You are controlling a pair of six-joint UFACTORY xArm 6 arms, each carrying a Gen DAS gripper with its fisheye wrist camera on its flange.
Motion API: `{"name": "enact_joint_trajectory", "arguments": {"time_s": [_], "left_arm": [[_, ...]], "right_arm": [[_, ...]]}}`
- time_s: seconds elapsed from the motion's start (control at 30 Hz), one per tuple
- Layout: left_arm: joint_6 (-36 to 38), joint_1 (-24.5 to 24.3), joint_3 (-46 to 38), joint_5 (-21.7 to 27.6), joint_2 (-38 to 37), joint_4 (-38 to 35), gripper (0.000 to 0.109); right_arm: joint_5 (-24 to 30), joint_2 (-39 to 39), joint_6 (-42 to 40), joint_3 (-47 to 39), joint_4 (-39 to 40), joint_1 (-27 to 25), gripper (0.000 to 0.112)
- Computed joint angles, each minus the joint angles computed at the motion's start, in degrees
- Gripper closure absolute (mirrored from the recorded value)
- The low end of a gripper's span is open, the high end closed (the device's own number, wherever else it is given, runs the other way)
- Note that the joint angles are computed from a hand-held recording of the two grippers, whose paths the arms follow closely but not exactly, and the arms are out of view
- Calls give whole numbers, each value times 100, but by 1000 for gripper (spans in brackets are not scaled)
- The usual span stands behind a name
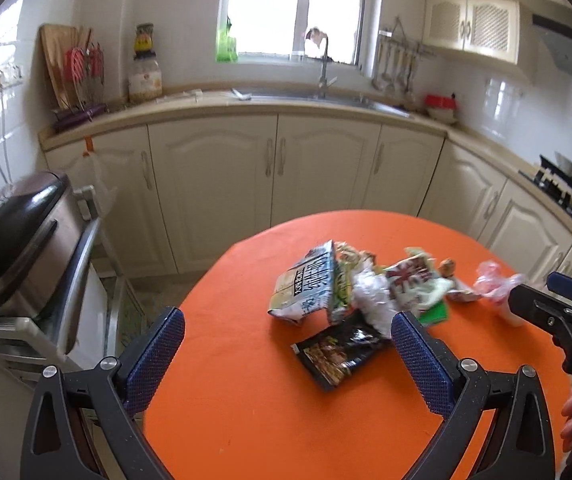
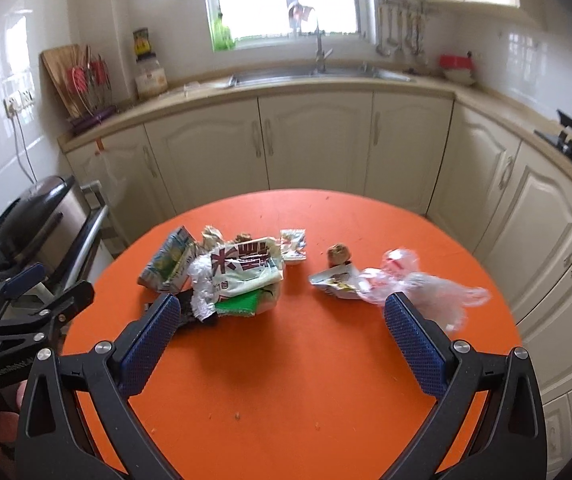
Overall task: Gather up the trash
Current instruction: 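Grasp the milk carton with the left tool while the right tool grasps the printed snack bag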
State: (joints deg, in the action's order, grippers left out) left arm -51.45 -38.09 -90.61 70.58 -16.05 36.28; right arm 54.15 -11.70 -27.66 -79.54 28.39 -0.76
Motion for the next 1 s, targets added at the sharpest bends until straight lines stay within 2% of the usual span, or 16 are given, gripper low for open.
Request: {"name": "enact_joint_trajectory", "arguments": {"time_s": [0.23, 0.4, 0.53, 0.57, 0.6, 0.63, 0.7, 0.87, 0.9, 1.0], "left_arm": [[928, 964, -803, -561, 1165, -778, 7], [1403, 1296, -1511, -577, 2017, -1001, 7], [1650, 1535, -1900, -771, 2480, -1386, 10], [1688, 1599, -1857, -912, 2494, -1529, 16], [1816, 1706, -1873, -1070, 2553, -1791, 22], [1909, 1788, -1939, -1166, 2624, -1982, 27], [2107, 1916, -2131, -1251, 2774, -2327, 49], [2500, 2191, -3000, -1129, 3419, -2658, 51], [2521, 2239, -2988, -1190, 3426, -2706, 65], [2674, 2324, -3317, -1214, 3609, -2762, 81]], "right_arm": [[13, 809, 139, -459, -52, 275, 9], [77, 1275, 280, -806, -101, 444, 9], [187, 1609, 304, -1054, -115, 552, 9], [259, 1690, 302, -1119, -57, 551, 10], [341, 1740, 285, -1175, 62, 522, 17], [423, 1781, 243, -1224, 214, 487, 30], [452, 1731, 100, -1182, 291, 481, 37], [517, 1520, -57, -983, 446, 400, 41], [509, 1456, -98, -914, 496, 366, 41], [551, 1313, -135, -784, 614, 232, 41]]}}
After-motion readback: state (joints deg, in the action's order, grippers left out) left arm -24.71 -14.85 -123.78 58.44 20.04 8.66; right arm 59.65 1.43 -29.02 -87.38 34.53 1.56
